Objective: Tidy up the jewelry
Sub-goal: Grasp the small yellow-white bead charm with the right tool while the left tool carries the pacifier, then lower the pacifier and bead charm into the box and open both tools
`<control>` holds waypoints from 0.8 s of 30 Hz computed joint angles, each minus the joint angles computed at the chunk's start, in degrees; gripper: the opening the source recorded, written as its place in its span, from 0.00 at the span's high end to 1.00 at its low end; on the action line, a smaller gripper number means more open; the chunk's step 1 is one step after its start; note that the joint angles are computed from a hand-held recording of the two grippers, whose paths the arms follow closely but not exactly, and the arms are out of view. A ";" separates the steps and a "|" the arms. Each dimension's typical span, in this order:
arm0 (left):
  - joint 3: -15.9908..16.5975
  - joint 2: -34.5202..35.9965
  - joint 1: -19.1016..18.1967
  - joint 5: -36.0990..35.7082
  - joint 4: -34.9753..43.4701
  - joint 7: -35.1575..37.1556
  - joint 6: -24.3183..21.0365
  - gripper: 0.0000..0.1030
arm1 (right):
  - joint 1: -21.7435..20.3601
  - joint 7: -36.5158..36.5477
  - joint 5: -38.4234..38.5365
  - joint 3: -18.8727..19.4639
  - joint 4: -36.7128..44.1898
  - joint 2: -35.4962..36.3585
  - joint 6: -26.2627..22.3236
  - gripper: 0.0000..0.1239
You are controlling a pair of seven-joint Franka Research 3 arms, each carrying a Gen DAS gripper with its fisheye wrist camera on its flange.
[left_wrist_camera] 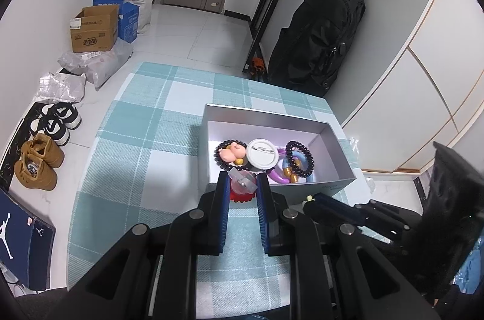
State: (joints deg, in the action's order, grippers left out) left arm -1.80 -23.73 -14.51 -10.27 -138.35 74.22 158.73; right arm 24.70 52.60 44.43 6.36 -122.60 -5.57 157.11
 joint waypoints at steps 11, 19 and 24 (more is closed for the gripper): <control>-0.32 2.89 -0.85 -0.82 2.65 2.20 0.48 0.88 | 0.04 -9.95 15.06 -1.57 3.34 0.02 -1.14 0.91; -0.16 5.88 -1.05 -3.65 5.46 4.73 -0.38 0.88 | -1.59 -10.37 18.12 -1.27 6.29 2.23 -2.23 0.91; -0.88 8.07 -0.43 -5.26 7.64 6.03 -1.30 0.88 | -2.79 -9.86 19.43 -1.17 8.32 3.59 -3.11 0.91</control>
